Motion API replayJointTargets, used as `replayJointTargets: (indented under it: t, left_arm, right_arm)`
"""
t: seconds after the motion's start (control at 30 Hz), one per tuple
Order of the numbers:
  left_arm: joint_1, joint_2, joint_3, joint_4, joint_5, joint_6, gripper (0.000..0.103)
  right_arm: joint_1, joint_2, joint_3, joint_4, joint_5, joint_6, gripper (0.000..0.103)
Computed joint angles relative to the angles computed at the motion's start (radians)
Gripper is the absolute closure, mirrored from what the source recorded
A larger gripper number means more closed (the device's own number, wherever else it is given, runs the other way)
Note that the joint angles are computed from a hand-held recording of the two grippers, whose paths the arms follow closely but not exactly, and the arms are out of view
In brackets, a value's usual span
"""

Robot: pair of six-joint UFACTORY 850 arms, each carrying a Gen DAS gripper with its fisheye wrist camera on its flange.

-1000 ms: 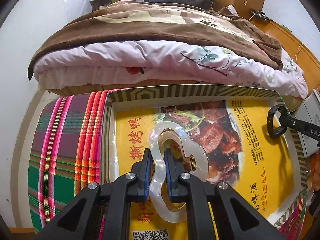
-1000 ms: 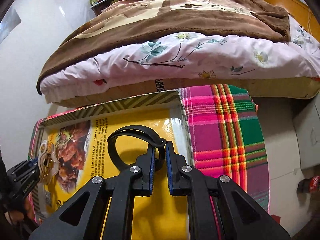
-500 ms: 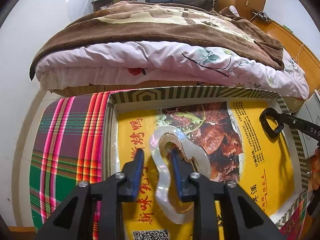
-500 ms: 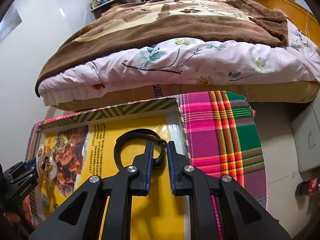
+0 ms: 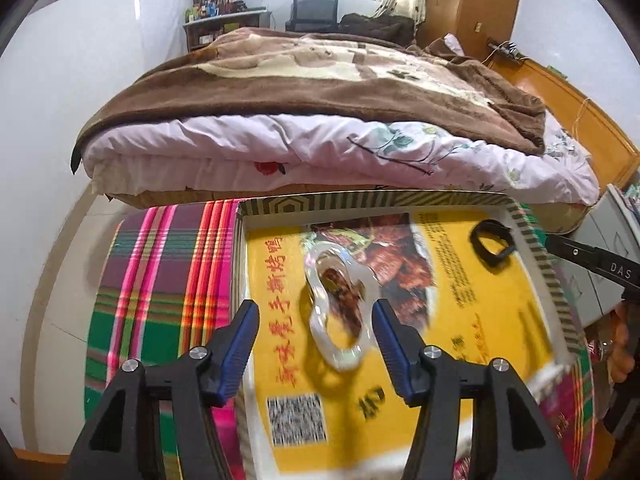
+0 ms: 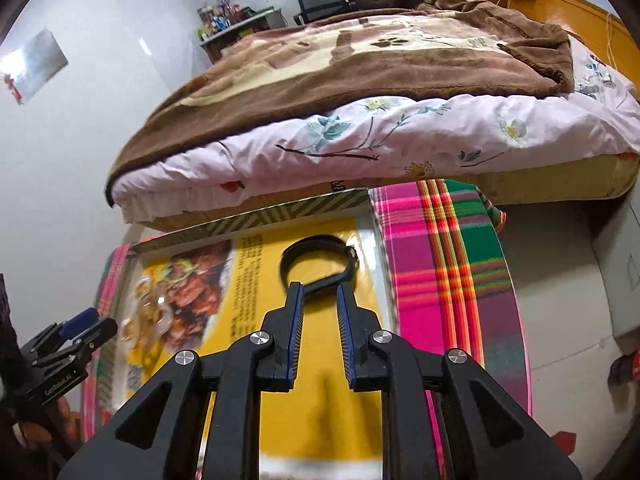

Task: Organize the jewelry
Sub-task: 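Move both tools back toward the remaining jewelry on the cloth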

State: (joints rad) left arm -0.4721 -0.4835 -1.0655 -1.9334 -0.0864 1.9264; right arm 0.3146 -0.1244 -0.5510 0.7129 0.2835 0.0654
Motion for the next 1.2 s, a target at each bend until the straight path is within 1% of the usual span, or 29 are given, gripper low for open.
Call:
replayJointTargets:
  t: [0.07,0.13,0.2,0.3,0.4,0.53,0.6,0.67,0.73,0.77,0.87,0.9,0.93,1.0,1.03,1.07,1.1,1.17,1.2]
  left_arm:
    - [0.007,0.045,0.049,-0.096,-0.027,0.098,0.039]
    - [0.017,0.105,0.118,-0.232,-0.061,0.241,0.037]
    - [0.026,0.152,0.169,-0.266,-0.081,0.283,0.036]
    - [0.044,0.227,0.257,-0.314,-0.123,0.342,0.036]
    - [0.053,0.288,0.333,-0.374,-0.144,0.422,0.034]
    - [0.060,0.357,0.425,-0.405,-0.166,0.480,0.034]
    - [0.067,0.381,0.462,-0.421,-0.179,0.499,0.034]
    - [0.078,0.404,0.502,-0.398,-0.201,0.486,0.034]
    - [0.080,0.424,0.536,-0.427,-0.210,0.520,0.033]
    - [0.082,0.432,0.549,-0.434,-0.212,0.527,0.033]
    - [0.106,0.452,0.587,-0.332,-0.253,0.423,0.033]
    - [0.111,0.457,0.596,-0.321,-0.262,0.411,0.033]
    - [0.114,0.466,0.609,-0.327,-0.268,0.414,0.031]
    - [0.123,0.476,0.627,-0.333,-0.280,0.414,0.028]
    - [0.125,0.477,0.631,-0.332,-0.284,0.412,0.028]
    - [0.131,0.479,0.636,-0.323,-0.289,0.402,0.028]
    - [0.136,0.482,0.642,-0.315,-0.292,0.392,0.028]
    - [0.145,0.485,0.652,-0.309,-0.295,0.388,0.028]
    - [0.148,0.484,0.655,-0.310,-0.293,0.389,0.028]
  right_arm:
    - [0.020,0.043,0.037,-0.025,0.017,0.046,0.083]
    - [0.047,0.092,0.081,-0.031,0.038,0.074,0.079]
    - [0.077,0.142,0.123,-0.010,0.055,0.076,0.078]
    - [0.132,0.215,0.185,0.064,0.084,0.042,0.078]
    - [0.211,0.281,0.243,0.184,0.119,-0.041,0.077]
    - [0.296,0.320,0.291,0.267,0.144,-0.106,0.076]
    - [0.356,0.331,0.319,0.294,0.172,-0.115,0.075]
    - [0.420,0.330,0.347,0.283,0.207,-0.071,0.073]
    - [0.459,0.318,0.368,0.224,0.227,0.007,0.069]
    - [0.482,0.303,0.375,0.195,0.234,0.048,0.068]
    - [0.541,0.264,0.379,0.182,0.264,0.070,0.067]
    - [0.565,0.255,0.383,0.182,0.283,0.075,0.065]
    - [0.578,0.247,0.385,0.159,0.296,0.091,0.058]
    - [0.587,0.222,0.386,0.047,0.307,0.158,0.051]
    - [0.584,0.207,0.381,-0.015,0.306,0.185,0.051]
    - [0.587,0.185,0.368,-0.034,0.302,0.175,0.051]
    - [0.596,0.169,0.356,-0.012,0.297,0.140,0.051]
    - [0.627,0.130,0.328,0.065,0.294,0.033,0.050]
    - [0.643,0.108,0.311,0.119,0.293,-0.036,0.047]
